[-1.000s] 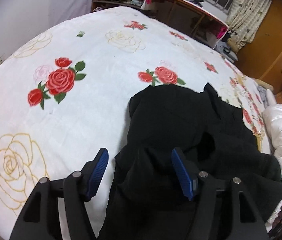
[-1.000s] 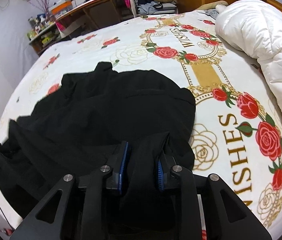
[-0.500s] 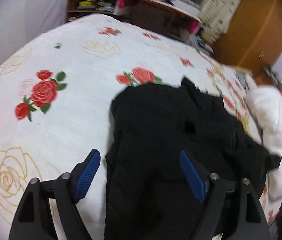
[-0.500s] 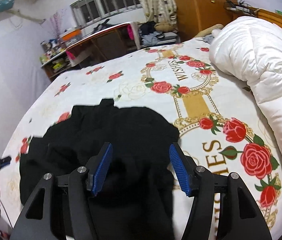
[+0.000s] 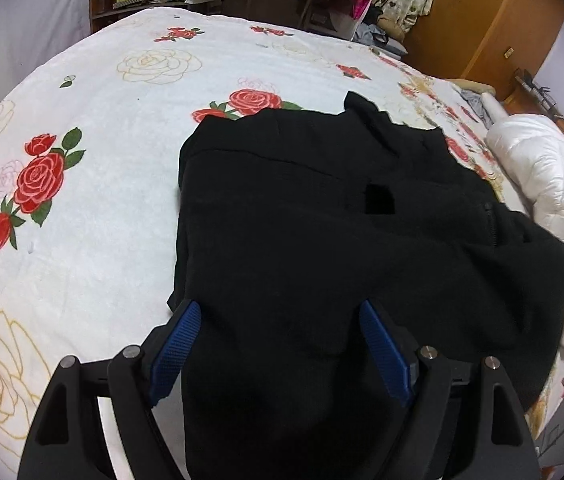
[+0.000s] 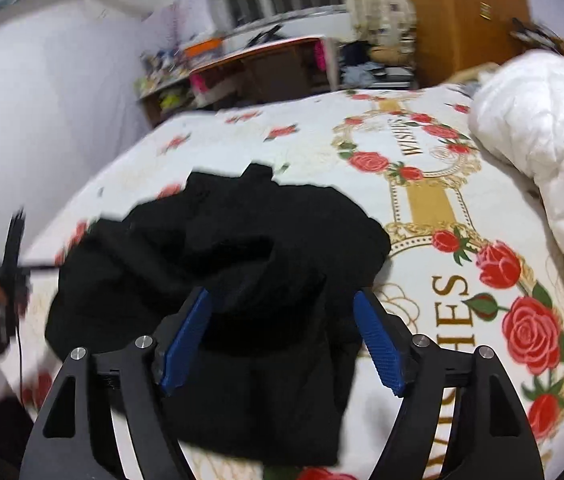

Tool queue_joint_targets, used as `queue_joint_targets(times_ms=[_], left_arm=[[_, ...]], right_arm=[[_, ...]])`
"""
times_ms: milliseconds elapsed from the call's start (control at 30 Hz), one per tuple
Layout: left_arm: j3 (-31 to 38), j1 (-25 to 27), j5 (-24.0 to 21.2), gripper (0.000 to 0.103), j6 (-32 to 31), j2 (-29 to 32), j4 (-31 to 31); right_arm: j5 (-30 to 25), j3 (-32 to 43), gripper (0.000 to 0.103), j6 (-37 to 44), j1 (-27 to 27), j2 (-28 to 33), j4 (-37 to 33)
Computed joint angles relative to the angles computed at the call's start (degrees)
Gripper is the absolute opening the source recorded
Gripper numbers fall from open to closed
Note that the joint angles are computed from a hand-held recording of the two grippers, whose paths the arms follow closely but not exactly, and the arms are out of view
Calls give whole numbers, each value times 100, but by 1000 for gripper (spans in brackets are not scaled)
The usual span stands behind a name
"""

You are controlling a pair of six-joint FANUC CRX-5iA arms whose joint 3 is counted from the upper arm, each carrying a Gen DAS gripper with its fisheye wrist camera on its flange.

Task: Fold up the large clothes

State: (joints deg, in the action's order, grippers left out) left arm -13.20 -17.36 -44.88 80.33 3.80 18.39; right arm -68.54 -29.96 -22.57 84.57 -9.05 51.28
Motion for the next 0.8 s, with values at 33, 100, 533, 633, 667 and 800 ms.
queue_joint_targets(times_ms=[33, 100, 533, 633, 667, 800], left_arm=[[-22, 1, 18, 83, -7, 7, 24], [-11, -30, 62, 84, 198, 11, -106], [-41, -141, 353, 67, 671, -54, -391], [-110, -145, 448, 56, 647, -155, -474], [-163, -136, 491, 56, 546, -187, -416], [-178, -62, 422, 67, 317, -55, -76]], right_arm=[[94, 108, 74, 428, -52, 69, -241], [-38, 365, 74, 1096, -142, 338, -636], [1696, 294, 75, 1002, -1458, 733, -210], [1903, 220, 75, 804, -1579, 713, -171], [1907, 267, 75, 874, -1596, 760, -224], [1923, 523, 74, 1178, -1702, 953, -748]])
